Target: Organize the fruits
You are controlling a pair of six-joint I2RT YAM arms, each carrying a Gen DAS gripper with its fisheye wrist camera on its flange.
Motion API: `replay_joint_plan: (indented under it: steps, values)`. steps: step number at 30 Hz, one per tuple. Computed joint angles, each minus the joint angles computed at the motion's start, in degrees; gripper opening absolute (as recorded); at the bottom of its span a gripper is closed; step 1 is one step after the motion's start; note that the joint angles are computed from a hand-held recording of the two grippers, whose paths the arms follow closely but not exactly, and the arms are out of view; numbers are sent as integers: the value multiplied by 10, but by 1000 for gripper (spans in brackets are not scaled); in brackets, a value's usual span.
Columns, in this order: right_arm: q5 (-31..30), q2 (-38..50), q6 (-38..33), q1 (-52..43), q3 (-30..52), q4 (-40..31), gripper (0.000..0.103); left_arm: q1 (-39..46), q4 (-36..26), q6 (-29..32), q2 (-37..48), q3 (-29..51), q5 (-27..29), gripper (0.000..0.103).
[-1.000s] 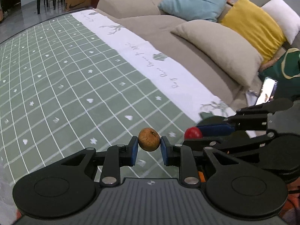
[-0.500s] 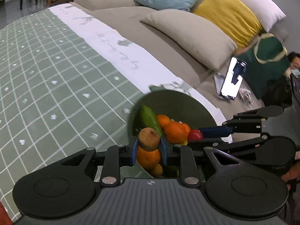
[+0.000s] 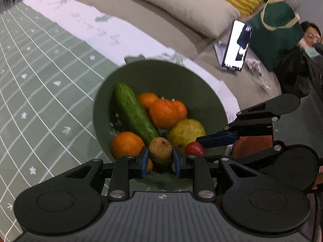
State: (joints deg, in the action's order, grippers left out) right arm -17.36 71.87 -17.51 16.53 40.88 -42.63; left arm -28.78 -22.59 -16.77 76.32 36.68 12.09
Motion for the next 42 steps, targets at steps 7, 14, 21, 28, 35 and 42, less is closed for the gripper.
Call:
replay_joint_plan:
  steps: [7, 14, 21, 28, 35, 42]
  values:
    - [-13, 41, -15, 2, 15, -10, 25, 0, -16, 13, 66, 31, 25, 28]
    - [-20, 65, -26, -8, 26, -11, 22, 16, -9, 23, 102, 41, 36, 28]
    - [-18, 74, -21, -1, 36, -20, 27, 24, -2, 29, 106, 41, 41, 31]
    - [7, 56, -1, 21, 39, -20, 54, 40, -4, 19, 85, 34, 55, 46]
    - [42, 28, 29, 28, 51, -17, 70, 67, -27, 32, 28, 30, 54, 53]
    - [78, -25, 99, 46, 48, 11, 84, 80, -61, 51, -81, 16, 3, 56]
